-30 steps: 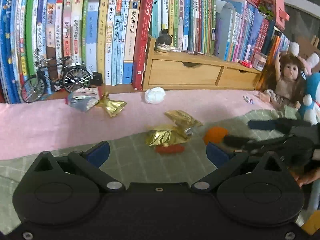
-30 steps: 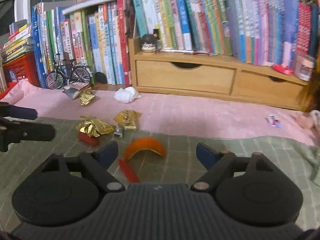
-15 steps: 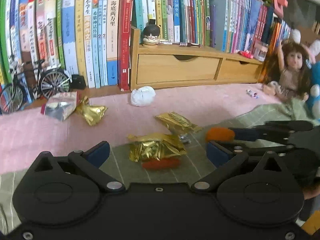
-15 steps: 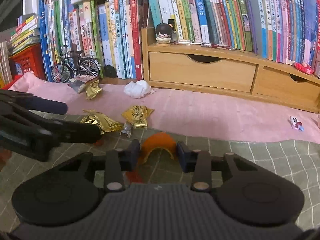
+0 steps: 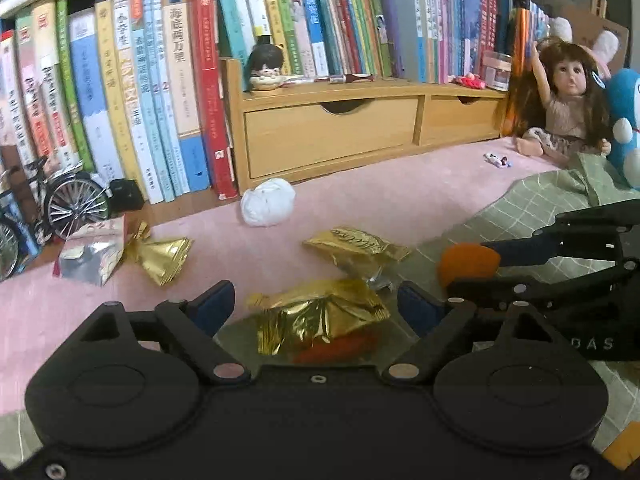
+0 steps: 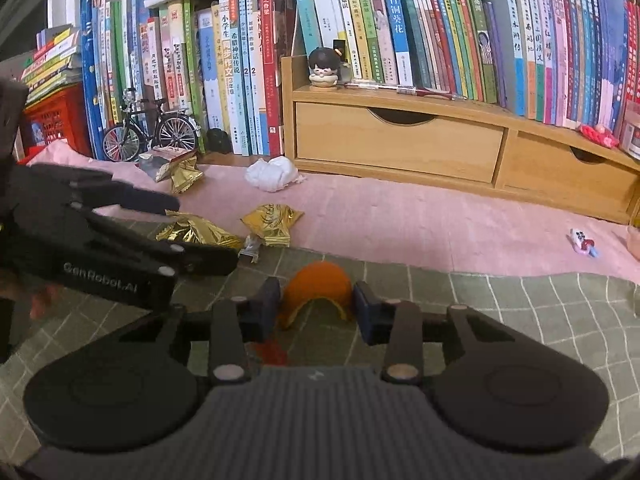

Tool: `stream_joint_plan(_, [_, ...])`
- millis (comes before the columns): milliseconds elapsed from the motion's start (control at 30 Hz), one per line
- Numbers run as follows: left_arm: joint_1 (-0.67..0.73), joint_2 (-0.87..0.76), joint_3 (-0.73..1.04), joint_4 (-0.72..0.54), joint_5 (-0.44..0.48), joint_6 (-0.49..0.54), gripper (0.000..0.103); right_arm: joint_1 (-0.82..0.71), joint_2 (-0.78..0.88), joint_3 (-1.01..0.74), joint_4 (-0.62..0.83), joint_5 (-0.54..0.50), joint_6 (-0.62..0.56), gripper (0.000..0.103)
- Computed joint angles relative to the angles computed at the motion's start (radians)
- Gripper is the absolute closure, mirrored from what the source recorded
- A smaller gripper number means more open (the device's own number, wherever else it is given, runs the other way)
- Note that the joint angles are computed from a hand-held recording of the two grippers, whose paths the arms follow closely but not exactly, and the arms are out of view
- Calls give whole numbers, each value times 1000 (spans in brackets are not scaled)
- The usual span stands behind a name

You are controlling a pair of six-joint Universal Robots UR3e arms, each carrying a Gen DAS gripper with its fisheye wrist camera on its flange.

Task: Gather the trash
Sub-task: 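Grasp the gold foil wrapper with the left tool while the right tool grasps the orange peel, then carry the gold wrapper and orange peel over the bed edge down to the bin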

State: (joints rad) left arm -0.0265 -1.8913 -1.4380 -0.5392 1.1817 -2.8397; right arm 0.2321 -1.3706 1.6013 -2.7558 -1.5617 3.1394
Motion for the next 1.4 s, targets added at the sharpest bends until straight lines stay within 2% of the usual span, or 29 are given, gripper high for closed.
stream_joint_plan(33, [-5, -14, 27, -31, 6, 3, 22, 2, 3, -2, -1, -3, 0, 59])
stream_joint_plan(67, [-8, -29, 58, -75, 7, 11, 35, 3, 5, -5, 1, -3, -3, 59])
stream_joint_plan(100, [-11, -31, 61, -72, 11, 14, 35, 3, 7, -8, 3, -1, -5, 59])
stream_joint_plan(167, [2, -26, 51, -70, -35, 45, 49, 0, 5, -7, 4, 8, -4, 60])
stream_joint_plan(333, [23, -20, 40, -67, -59, 6, 57, -7, 5, -9, 7, 25, -10, 62])
stream_joint_plan(533, [75, 73, -48, -61, -95, 9, 56, -6, -4, -35, 11, 3, -1, 64])
stream_joint_plan(667, [101, 171, -112, -85, -89, 44, 56, -13, -19, -56, 27, 46, 0, 64])
stream_joint_plan(833, [170, 330, -209, -185, -145, 79, 56, -20, -75, -13, 47, 94, 71, 64])
stream_joint_plan(900, [185, 397, -250, -202, -144, 109, 56, -33, -113, 18, 67, 144, 97, 64])
stream_joint_plan(967, [214, 464, -274, -270, -172, 132, 55, -35, -153, 43, 98, 180, 109, 64])
stream_joint_plan(1033, [241, 535, -299, -338, -192, 142, 55, -19, -185, 63, 114, 178, 112, 64])
stream_joint_plan(1133, [261, 645, -376, -340, -168, 142, 56, 17, -244, 91, 138, 161, 120, 64])
stream_joint_plan(1200, [311, 735, -412, -430, -218, 172, 56, 42, -287, 112, 160, 147, 128, 64])
stream_joint_plan(1300, [432, 891, -455, -632, -330, 255, 56, 96, -339, 135, 201, 90, 138, 64])
stream_joint_plan(1400, [539, 1039, -470, -831, -379, 359, 56, 123, -402, 171, 239, 94, 156, 64])
